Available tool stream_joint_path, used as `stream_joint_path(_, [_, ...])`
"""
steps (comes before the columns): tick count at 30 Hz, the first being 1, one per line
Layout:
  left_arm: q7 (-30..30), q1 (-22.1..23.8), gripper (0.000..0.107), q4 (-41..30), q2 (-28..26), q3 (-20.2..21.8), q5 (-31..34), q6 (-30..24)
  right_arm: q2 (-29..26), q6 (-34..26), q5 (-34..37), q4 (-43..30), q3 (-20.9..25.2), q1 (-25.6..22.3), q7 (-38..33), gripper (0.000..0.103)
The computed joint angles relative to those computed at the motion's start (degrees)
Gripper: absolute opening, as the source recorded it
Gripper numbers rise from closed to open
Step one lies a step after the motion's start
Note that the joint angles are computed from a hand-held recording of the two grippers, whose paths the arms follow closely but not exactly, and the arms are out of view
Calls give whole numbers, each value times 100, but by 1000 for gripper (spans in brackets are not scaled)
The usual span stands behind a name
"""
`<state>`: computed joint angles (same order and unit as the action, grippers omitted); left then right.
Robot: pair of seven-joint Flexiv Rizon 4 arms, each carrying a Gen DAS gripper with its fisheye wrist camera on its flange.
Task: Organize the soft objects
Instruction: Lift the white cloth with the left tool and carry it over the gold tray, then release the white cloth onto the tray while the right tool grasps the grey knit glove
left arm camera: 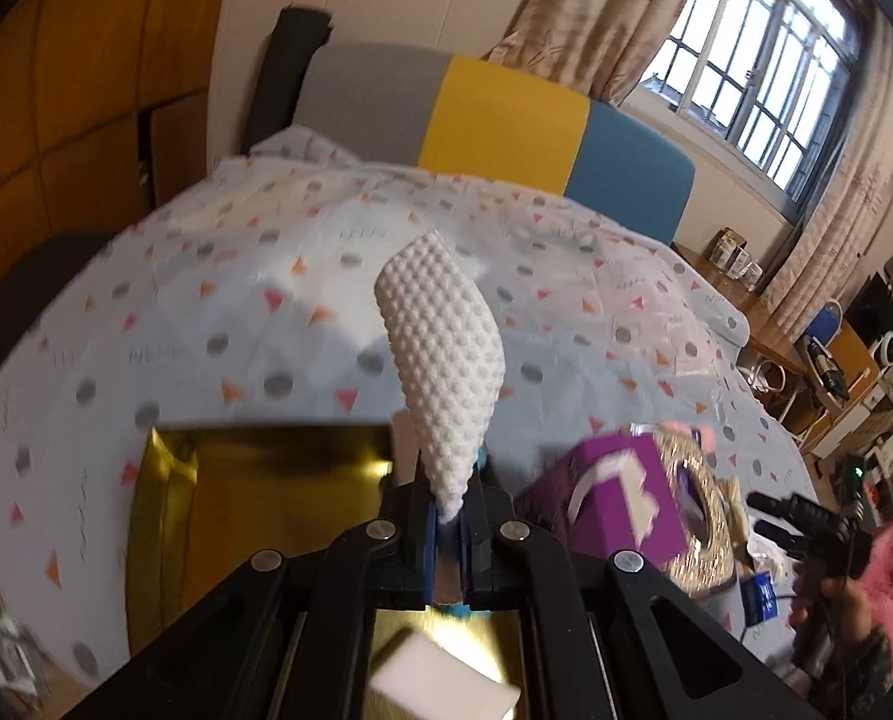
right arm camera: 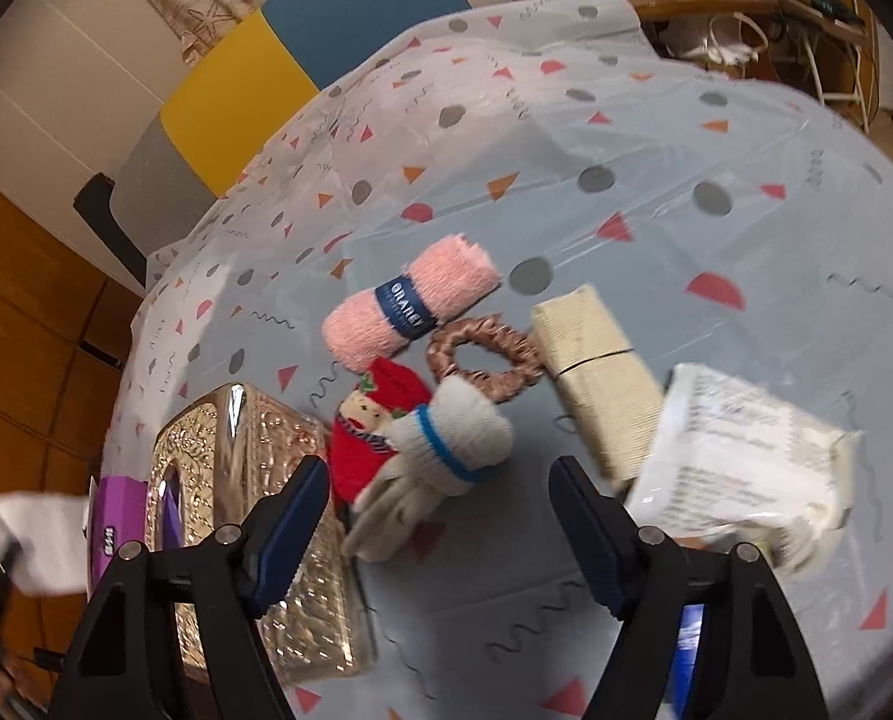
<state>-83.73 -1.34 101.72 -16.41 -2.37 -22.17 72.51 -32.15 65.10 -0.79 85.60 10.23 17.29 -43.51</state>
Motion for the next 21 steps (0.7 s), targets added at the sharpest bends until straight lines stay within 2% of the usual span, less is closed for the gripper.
stream_joint_path(6, [89, 72, 5, 645, 174, -58, -386, 38, -350, -317, 246, -424, 113, 1, 160, 77])
stream_joint_path(13, [-42, 11, 5, 1114, 238, 66, -221, -7, -636, -531, 309, -713, 47, 79, 435, 77])
stream_joint_path(17, [-293, -74, 5, 1209, 173, 199, 130, -60, -748, -579, 181, -816, -48, 176, 517, 77])
stream_joint_path(21, [-545, -134, 8, 1233, 115, 286, 438, -41, -863, -785, -132, -928, -218, 309, 631, 52])
